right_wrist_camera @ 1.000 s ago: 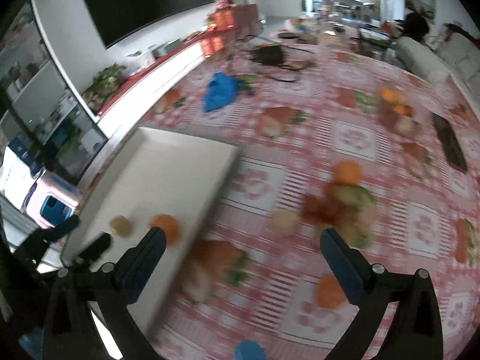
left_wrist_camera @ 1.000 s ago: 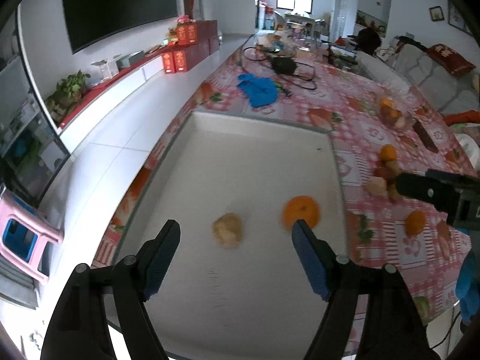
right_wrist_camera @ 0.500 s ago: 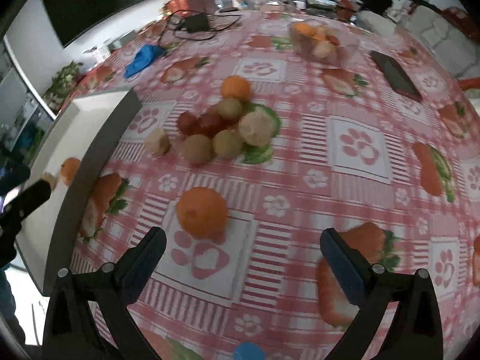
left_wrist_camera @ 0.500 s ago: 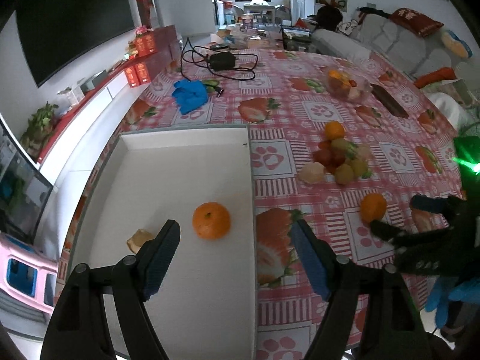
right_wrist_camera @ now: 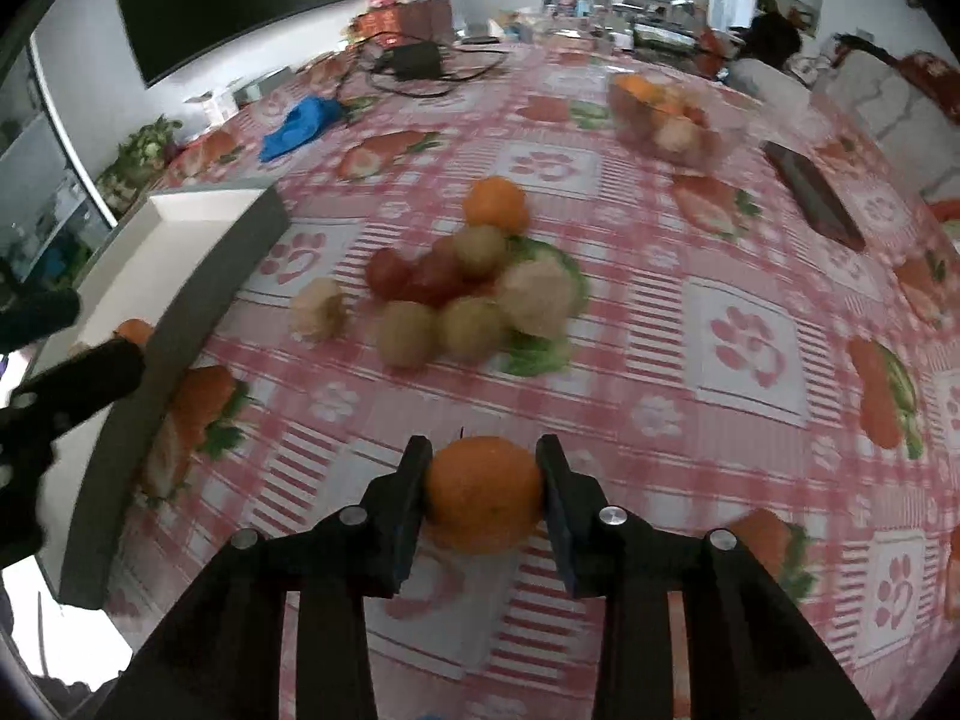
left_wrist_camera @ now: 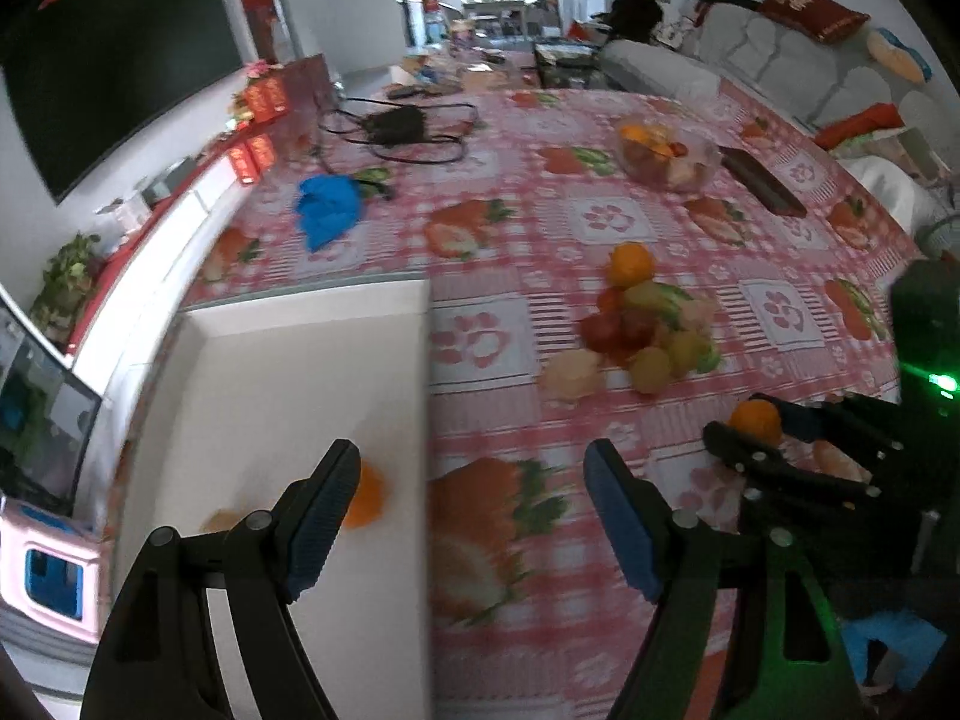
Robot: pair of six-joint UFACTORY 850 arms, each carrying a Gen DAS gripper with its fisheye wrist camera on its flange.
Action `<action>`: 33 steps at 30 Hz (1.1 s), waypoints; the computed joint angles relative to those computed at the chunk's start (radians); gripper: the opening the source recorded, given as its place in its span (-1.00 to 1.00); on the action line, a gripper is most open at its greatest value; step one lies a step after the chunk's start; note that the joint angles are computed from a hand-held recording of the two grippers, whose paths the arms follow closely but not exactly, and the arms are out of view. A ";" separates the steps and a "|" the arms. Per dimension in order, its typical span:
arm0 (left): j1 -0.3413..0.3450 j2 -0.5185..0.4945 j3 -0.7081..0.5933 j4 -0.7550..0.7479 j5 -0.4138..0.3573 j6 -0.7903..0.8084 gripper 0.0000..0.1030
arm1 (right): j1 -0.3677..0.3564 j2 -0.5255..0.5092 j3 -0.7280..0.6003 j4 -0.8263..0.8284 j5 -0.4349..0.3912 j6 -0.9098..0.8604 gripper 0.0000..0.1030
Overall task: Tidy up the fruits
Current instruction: 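Grasp a second beige round fruit with the left tool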
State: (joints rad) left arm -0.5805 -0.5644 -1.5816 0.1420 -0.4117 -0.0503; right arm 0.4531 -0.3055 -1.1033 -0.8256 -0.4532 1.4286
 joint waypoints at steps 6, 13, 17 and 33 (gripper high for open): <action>-0.047 -0.122 -0.120 0.114 -0.033 -0.077 0.55 | -0.027 0.117 0.141 -0.056 0.016 0.093 -0.28; -0.042 -0.247 -0.277 0.049 -0.105 -0.058 0.47 | -0.038 0.171 0.206 -0.088 0.044 0.148 -0.27; -0.036 -0.259 -0.296 -0.059 -0.106 0.025 0.03 | -0.034 0.165 0.202 -0.107 0.035 0.160 -0.27; -0.051 0.025 0.148 0.010 0.082 -0.105 -0.47 | 0.002 0.134 0.178 -0.166 -0.051 0.195 -0.27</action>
State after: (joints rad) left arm -0.6320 -0.5390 -1.4333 0.1519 -0.3293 -0.1552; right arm 0.4546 -0.1719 -0.9249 -0.9915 -0.5039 1.6231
